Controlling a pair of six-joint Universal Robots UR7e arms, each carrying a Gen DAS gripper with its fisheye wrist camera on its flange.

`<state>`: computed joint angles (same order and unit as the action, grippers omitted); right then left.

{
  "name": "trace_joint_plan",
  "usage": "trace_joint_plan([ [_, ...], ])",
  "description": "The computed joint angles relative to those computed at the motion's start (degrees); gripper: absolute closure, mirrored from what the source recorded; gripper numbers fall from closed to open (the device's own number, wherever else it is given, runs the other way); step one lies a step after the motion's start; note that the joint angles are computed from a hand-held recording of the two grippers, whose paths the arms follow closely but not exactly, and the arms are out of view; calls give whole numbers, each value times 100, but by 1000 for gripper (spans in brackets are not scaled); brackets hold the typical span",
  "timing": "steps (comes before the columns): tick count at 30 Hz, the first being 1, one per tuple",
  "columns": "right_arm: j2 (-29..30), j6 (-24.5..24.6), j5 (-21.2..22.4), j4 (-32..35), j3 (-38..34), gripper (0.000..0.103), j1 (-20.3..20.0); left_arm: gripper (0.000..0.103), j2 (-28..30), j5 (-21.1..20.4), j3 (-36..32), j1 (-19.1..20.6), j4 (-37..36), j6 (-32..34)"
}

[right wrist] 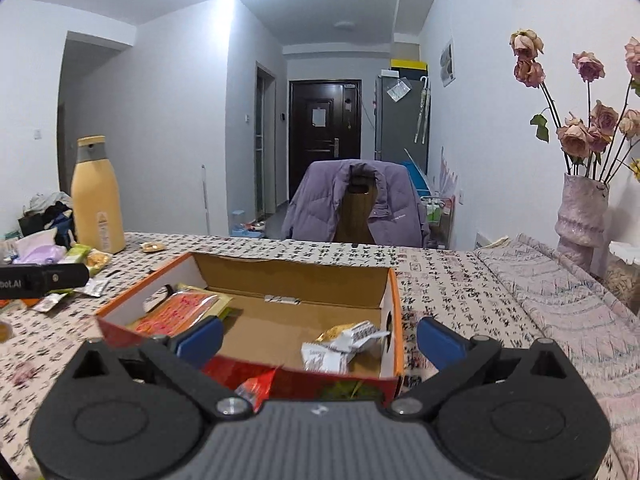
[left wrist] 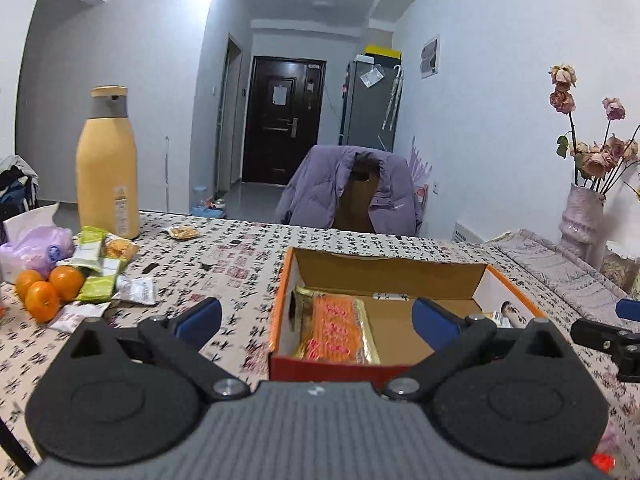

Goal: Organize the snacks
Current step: 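Return both tools to the pile and grasp another green bar with the left tool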

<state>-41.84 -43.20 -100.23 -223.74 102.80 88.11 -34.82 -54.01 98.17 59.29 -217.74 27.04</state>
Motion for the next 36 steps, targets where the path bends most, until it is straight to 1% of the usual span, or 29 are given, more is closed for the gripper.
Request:
trace_joint_plan([
  [6,-29,0,112,-597,585,0,-56,0,-232,-85,686,-2,-383,-119],
  [16,-72,139,262,-1169,1388,0,-249,0,-383,-48,1386,43,-520,-226],
  [20,-17,173,190,-1314,1604,0,-329,0,-467,-90,1637,76,-373,-385],
  [27,29,297,156,-1448,1794,0,-432,0,-550,-149,1937,143,166,-763],
  [31,31,345,187,-1449,1810,0,-454,0,-582,-203,2020,127,297,-846],
  [36,46,345,190,-1451,1830,0,-455,0,-570,-116,2016,70,389,-865],
])
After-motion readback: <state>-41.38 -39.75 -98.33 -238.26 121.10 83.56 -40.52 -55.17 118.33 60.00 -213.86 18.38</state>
